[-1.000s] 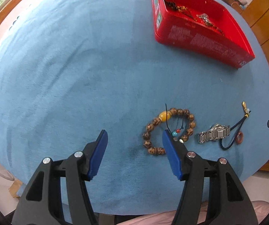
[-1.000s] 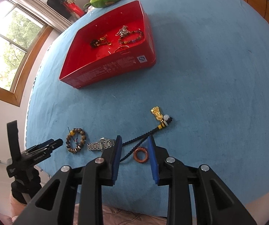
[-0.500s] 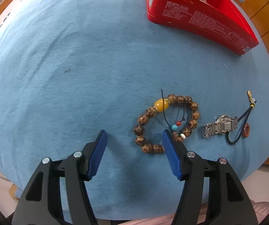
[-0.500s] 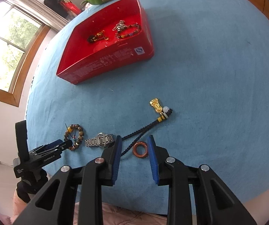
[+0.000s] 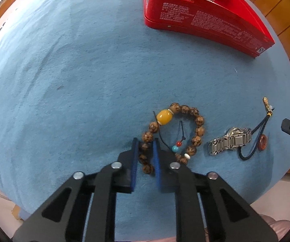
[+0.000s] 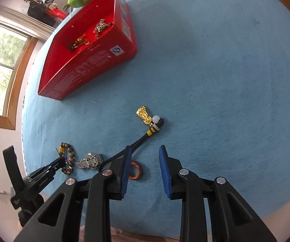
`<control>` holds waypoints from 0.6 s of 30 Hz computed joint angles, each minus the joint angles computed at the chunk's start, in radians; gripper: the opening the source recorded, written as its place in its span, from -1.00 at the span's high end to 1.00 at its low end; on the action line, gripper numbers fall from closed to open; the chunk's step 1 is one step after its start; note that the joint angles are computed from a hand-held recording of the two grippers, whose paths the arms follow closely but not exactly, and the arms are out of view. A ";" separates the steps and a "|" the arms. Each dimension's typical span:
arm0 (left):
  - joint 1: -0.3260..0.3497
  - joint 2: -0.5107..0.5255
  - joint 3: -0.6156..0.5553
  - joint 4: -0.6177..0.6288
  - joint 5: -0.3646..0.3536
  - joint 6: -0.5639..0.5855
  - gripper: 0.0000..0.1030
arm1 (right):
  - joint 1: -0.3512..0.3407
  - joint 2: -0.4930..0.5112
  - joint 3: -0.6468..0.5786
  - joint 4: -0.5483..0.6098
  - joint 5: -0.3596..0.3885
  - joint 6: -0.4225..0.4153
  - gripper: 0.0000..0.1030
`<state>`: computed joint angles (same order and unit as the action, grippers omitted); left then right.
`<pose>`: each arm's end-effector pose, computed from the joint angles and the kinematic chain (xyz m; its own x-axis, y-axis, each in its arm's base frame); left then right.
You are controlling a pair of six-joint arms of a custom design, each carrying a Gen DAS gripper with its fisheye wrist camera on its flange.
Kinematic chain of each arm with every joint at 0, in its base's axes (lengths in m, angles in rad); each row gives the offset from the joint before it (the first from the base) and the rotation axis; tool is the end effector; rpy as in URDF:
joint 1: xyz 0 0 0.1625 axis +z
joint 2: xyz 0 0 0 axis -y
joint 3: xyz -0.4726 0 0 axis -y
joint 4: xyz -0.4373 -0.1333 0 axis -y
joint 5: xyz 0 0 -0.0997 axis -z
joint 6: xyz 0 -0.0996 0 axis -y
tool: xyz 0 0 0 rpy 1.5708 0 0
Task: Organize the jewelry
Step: 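Grasp the brown bead bracelet with the left gripper while the right grasps the black cord gold pendant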
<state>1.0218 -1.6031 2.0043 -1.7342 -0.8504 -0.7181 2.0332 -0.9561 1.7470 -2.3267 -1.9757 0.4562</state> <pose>-0.0737 -0.5019 0.3678 -0.7554 -0.1503 -0.6378 0.0134 0.9696 -0.2444 0.3860 -0.5635 0.1427 -0.9294 0.0149 0.3688 -0.0405 0.9890 -0.1420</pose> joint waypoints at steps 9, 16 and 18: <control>0.031 0.001 -0.030 -0.012 -0.017 0.045 0.81 | -0.011 0.046 -0.047 0.043 -0.023 0.055 0.44; 0.041 -0.007 -0.038 -0.010 -0.033 0.063 0.78 | -0.013 0.091 -0.079 0.080 -0.062 0.063 0.40; 0.043 -0.004 -0.048 -0.006 -0.038 0.064 0.78 | -0.009 0.101 -0.086 0.069 -0.078 0.061 0.42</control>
<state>1.0652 -1.6071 1.9563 -1.7402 -0.8889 -0.6542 2.0241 -0.8555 1.6610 -2.2575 -2.0539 0.5174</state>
